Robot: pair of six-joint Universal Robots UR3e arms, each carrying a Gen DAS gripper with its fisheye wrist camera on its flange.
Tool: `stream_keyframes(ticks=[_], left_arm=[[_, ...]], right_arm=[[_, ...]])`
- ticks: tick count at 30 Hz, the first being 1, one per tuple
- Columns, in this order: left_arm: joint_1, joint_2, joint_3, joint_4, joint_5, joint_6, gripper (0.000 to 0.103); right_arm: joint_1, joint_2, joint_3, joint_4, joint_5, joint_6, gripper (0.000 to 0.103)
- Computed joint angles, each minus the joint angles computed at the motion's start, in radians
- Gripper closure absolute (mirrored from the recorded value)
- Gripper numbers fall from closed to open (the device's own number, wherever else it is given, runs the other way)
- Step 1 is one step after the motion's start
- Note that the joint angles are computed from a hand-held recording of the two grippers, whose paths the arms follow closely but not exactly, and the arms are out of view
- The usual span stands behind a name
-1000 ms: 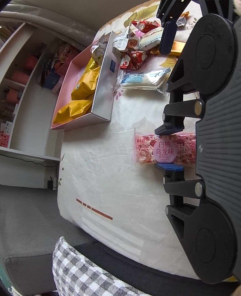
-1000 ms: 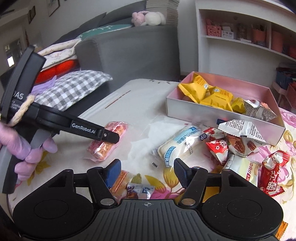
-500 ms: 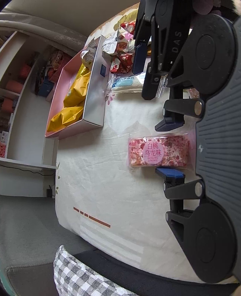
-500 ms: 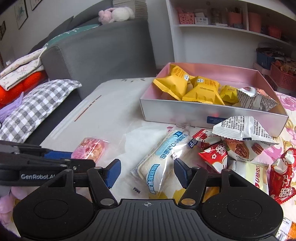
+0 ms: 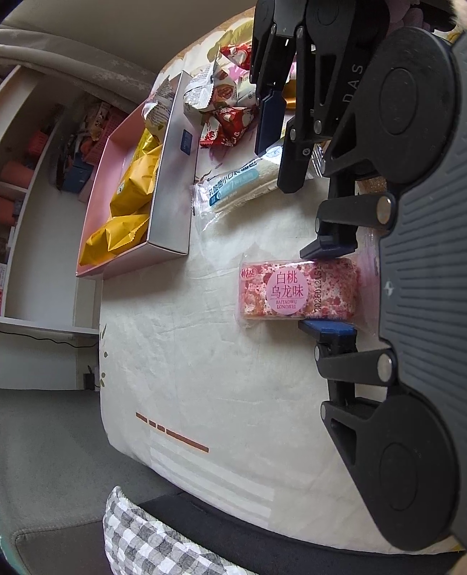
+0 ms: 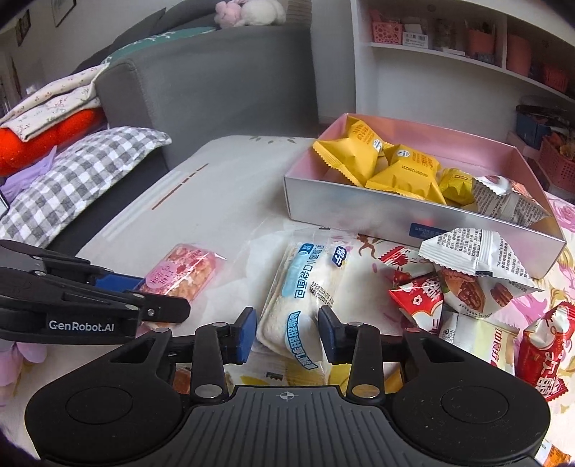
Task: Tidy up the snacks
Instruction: 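Lift the pink bar with left tool while right tool grasps white bread bag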
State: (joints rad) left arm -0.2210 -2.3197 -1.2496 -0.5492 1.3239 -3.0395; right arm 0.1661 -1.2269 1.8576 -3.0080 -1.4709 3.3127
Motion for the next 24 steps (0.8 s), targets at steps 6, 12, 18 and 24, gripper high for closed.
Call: stream_keyframes(ticks=[6,12,18,24], left_arm=[[0.001,0.005,-0.007,0.002,0.0,0.005,0.073],[-0.007,0.004,0.004,-0.012,0.013,-0.019,0.073],[-0.012,0.016,0.005,-0.03,-0.007,-0.026,0.073],[-0.002,0.036,0.014,-0.068,-0.031,-0.074,0.073]], right_arm=[[0.001,0.03,-0.029,0.006,-0.011,0.027,0.06],[0.018,0.044,-0.03,-0.019,-0.052,0.023,0.064],[0.025,0.034,-0.032,-0.01,-0.046,0.014,0.072],[-0.006,-0.016,-0.027,0.04,0.027,0.052,0.08]])
